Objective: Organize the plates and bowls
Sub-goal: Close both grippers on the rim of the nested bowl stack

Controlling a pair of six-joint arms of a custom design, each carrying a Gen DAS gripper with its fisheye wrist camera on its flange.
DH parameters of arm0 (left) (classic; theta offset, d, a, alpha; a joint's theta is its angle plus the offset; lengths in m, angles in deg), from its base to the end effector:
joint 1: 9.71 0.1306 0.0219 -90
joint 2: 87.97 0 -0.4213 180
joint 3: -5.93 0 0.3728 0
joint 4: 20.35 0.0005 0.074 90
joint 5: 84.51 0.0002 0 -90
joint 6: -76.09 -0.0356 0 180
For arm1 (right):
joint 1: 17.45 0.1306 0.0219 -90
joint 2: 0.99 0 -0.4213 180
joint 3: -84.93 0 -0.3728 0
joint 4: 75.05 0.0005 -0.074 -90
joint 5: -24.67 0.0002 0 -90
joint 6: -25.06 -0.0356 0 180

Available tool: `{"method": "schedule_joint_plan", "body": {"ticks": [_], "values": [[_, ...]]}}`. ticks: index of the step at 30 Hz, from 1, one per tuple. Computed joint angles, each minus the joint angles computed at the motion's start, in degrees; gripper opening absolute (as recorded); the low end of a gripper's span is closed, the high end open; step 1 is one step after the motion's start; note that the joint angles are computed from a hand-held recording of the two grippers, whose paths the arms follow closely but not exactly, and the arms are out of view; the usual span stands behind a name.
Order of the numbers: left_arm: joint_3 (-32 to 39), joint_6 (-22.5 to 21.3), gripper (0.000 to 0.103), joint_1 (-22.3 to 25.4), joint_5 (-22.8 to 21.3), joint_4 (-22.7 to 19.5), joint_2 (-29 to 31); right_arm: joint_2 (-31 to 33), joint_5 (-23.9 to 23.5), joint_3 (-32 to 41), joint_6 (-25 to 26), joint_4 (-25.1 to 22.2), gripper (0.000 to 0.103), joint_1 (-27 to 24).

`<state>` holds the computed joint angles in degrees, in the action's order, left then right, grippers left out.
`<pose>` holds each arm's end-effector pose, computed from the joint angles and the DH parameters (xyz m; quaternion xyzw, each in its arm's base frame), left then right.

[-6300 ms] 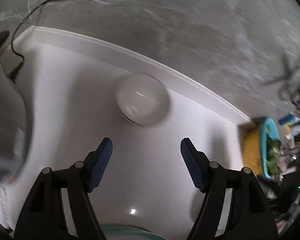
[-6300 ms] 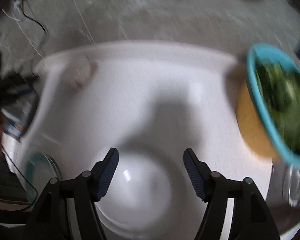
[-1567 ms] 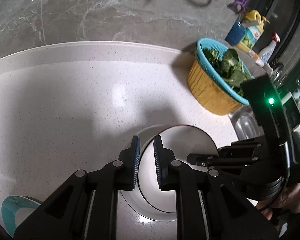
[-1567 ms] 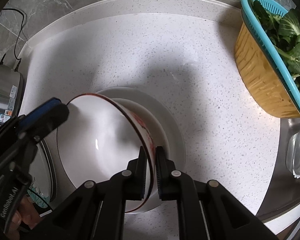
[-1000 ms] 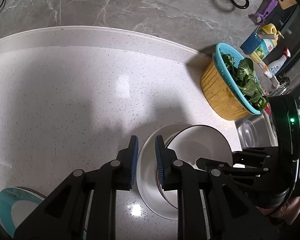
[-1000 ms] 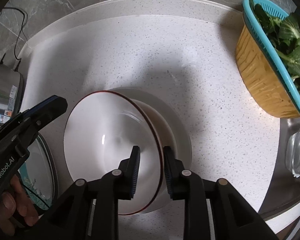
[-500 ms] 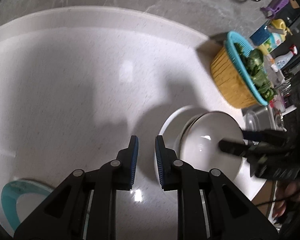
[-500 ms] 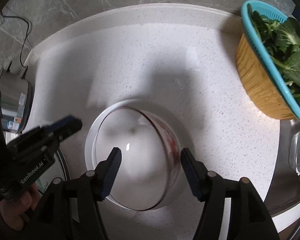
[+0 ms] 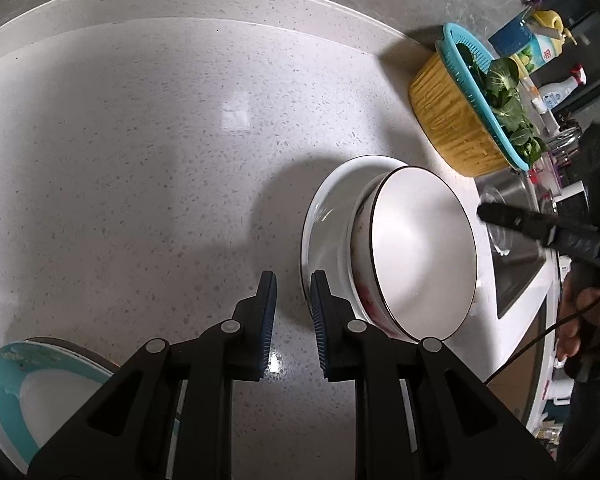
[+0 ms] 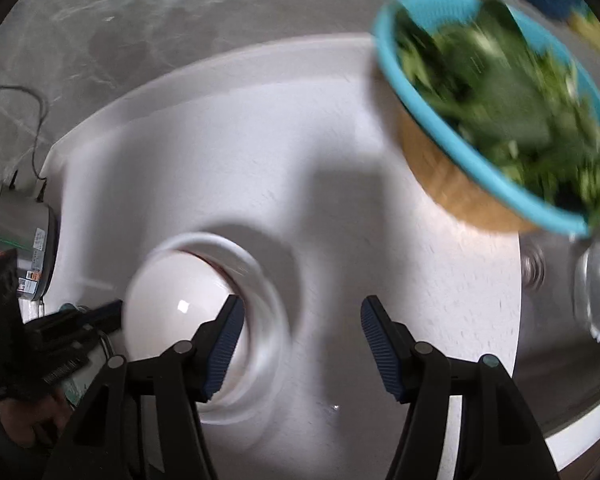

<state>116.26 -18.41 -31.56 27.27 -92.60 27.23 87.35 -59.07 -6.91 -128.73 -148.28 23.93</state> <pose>0.5485 -0.2347 0.3757 0.2430 0.9453 -0.2022 0.0806 0.3132 0.2701 0.4457 0.1997 0.9677 0.0816 0.1304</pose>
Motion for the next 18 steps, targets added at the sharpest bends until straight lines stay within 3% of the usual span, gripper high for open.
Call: {"method": "schedule_joint_plan", "body": {"ticks": [1, 3, 11, 18], "values": [[0.44, -0.73, 0.017, -0.26, -0.15, -0.53, 0.39, -0.41, -0.64, -0.98, -0.25, 0.59, 0.049, 0.30], [1.12, -1.81, 0.017, -0.62, -0.46, -1.39, 1.09, -1.44, -2.28, -3.29, -0.21, 3.23, 0.045, 0.72], [4.03, -2.43, 0.022, -2.39, -3.05, -3.14, 4.43, -0.99, -5.15, -5.63, 1.26, 6.82, 0.043, 1.93], [3.68, -2.66, 0.022, -3.32, -4.94, -1.26, 5.24, 0.04, -6.84, -6.09, 3.89, 9.11, 0.040, 0.93]]}}
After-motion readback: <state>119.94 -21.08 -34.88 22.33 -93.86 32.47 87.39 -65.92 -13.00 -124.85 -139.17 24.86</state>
